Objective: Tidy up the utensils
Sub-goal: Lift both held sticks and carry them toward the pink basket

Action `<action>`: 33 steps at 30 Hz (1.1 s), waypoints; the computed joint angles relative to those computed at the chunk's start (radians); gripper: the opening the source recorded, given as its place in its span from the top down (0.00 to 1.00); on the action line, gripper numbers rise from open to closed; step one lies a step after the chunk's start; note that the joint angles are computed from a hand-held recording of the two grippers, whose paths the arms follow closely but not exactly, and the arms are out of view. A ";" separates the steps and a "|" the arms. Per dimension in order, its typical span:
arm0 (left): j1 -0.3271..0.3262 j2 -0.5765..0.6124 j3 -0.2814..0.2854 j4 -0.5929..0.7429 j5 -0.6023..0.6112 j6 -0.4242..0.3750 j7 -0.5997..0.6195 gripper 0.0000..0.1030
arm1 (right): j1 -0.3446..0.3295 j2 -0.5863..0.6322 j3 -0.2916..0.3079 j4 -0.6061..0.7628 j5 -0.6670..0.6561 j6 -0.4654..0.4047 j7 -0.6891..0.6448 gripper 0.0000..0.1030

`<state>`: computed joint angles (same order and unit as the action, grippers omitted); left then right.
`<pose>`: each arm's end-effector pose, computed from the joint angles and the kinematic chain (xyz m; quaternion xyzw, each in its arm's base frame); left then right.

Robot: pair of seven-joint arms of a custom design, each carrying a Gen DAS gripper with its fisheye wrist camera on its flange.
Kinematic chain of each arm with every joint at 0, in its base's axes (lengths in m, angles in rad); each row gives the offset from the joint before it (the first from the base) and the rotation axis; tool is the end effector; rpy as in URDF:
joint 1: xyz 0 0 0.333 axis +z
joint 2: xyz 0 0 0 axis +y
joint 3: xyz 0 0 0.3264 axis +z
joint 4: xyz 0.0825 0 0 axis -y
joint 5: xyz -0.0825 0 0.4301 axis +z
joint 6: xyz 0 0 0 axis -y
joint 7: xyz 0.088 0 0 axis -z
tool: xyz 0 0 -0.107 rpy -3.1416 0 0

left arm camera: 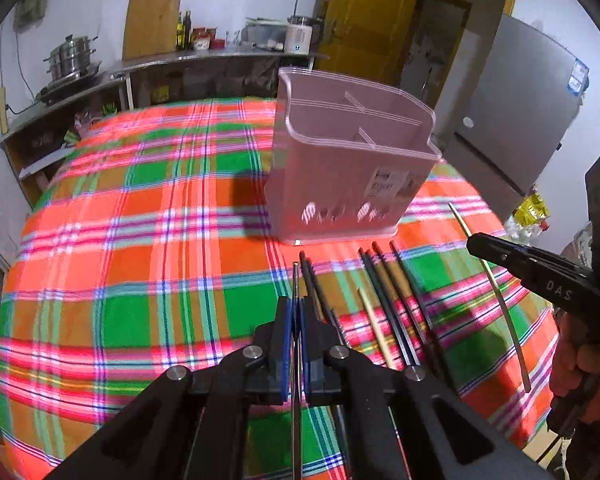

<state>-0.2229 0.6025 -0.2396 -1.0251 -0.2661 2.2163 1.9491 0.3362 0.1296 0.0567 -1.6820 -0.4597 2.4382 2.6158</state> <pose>0.7553 -0.3108 0.5840 -0.4117 0.8431 -0.3399 0.0647 0.6436 0.2633 0.5888 -0.5173 0.7784 -0.2100 0.2873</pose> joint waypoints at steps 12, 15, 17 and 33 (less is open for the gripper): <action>0.015 -0.049 -0.011 0.001 -0.038 0.017 0.030 0.96 | -0.004 -0.070 0.005 -0.024 -0.093 0.041 0.073 0.94; 0.017 -0.059 -0.011 -0.015 -0.043 0.015 0.030 0.96 | -0.010 -0.073 0.012 -0.040 -0.059 0.054 0.067 0.94; 0.019 -0.067 -0.011 -0.029 -0.046 0.014 0.031 0.96 | -0.010 -0.066 0.017 -0.044 -0.022 0.026 0.050 0.94; 0.011 -0.032 -0.004 -0.017 -0.033 -0.036 0.023 0.96 | -0.017 0.014 0.015 -0.052 0.210 -0.071 -0.070 0.94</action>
<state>-0.2122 0.5707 -0.2435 -1.0420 -0.2988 2.1807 1.9726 0.3189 0.1433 0.0713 -1.7343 -0.2494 2.3674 2.5462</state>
